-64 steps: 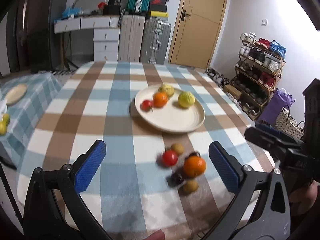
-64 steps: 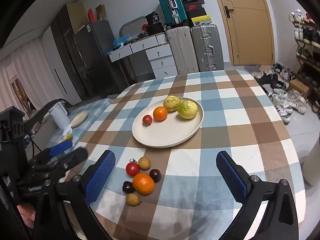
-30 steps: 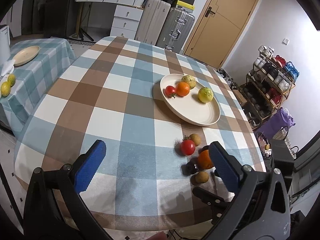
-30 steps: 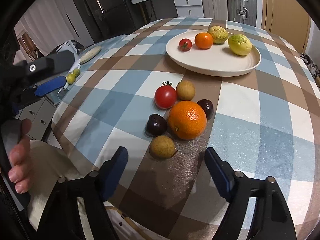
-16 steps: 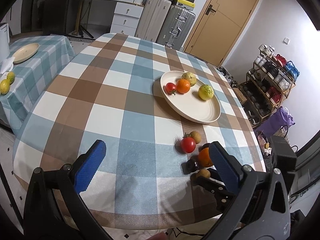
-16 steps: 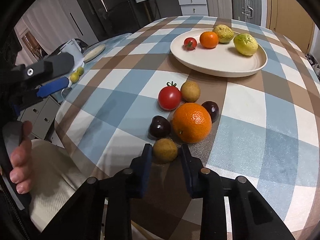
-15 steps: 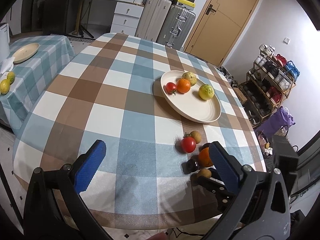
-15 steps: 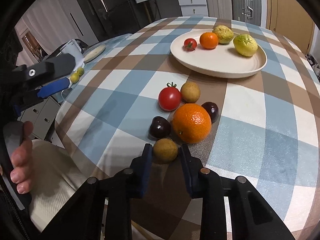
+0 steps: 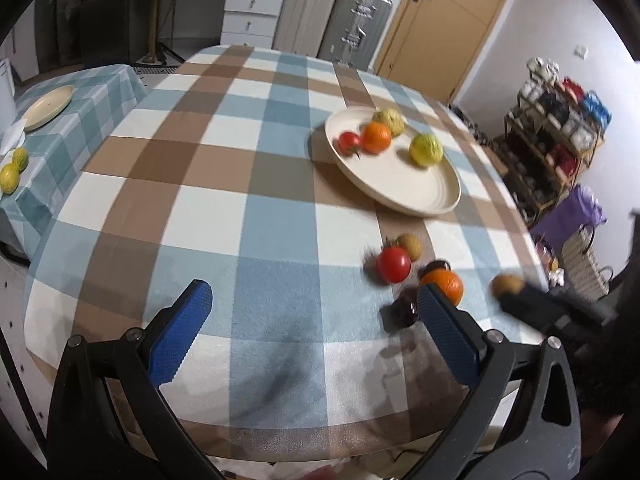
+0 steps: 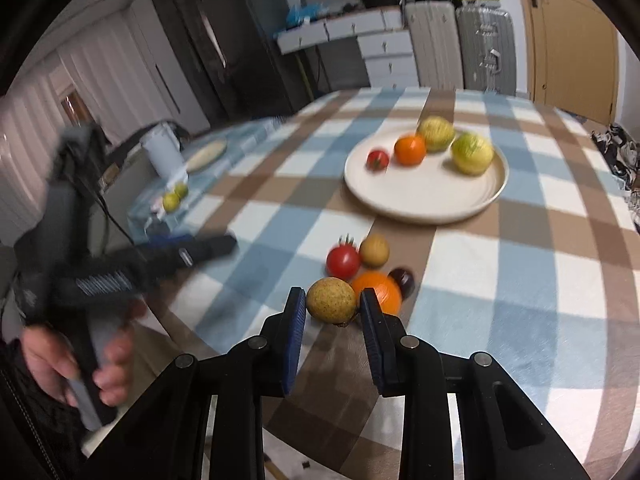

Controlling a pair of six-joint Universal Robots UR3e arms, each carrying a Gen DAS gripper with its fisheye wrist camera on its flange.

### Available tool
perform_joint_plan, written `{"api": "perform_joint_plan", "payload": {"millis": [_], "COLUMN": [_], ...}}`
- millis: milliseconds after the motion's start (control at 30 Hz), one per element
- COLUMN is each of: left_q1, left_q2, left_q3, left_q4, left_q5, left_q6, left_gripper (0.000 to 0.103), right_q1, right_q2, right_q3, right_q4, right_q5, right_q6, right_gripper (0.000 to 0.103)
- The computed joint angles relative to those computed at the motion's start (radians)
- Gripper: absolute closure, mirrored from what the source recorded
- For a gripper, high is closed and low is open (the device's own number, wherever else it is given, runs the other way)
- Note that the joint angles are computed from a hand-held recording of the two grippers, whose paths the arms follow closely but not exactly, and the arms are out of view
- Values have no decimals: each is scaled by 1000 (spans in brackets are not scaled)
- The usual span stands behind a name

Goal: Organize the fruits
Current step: 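Grasp the dark plum with the left tool while the right tool holds the kiwi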

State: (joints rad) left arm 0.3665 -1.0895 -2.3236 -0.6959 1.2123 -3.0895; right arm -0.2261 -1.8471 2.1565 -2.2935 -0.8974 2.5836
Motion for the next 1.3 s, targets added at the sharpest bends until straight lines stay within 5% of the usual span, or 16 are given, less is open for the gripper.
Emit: {"api": "perform_joint_plan", "payload": {"millis": [500,700,867,1133,1300], "left_q1": [-440,-440,-424,-416,-446], "left_q2": [-426,-469,-485,-466,-468], "left_q3": [151,178,186,175,175], "left_q4": [258,259,243,232,246], "left_q5": [366,326,260,186,228], "left_q6": [-34,-31,-9,30,40], "left_gripper": [6,17,50,80,81], "right_q1": [-272,-311,-326,-349,-334], "right_q2": [-195,-223,-221,-232,-216], "right_q3": [-44,-68,-87,-92,-95], "right_q4": [295,408,466,511,492], "right_q5": [180,235,249,264,249], "right_q6": [-147,-220,-251,-276,-259], "right_gripper": [74,74,74,74,74]}}
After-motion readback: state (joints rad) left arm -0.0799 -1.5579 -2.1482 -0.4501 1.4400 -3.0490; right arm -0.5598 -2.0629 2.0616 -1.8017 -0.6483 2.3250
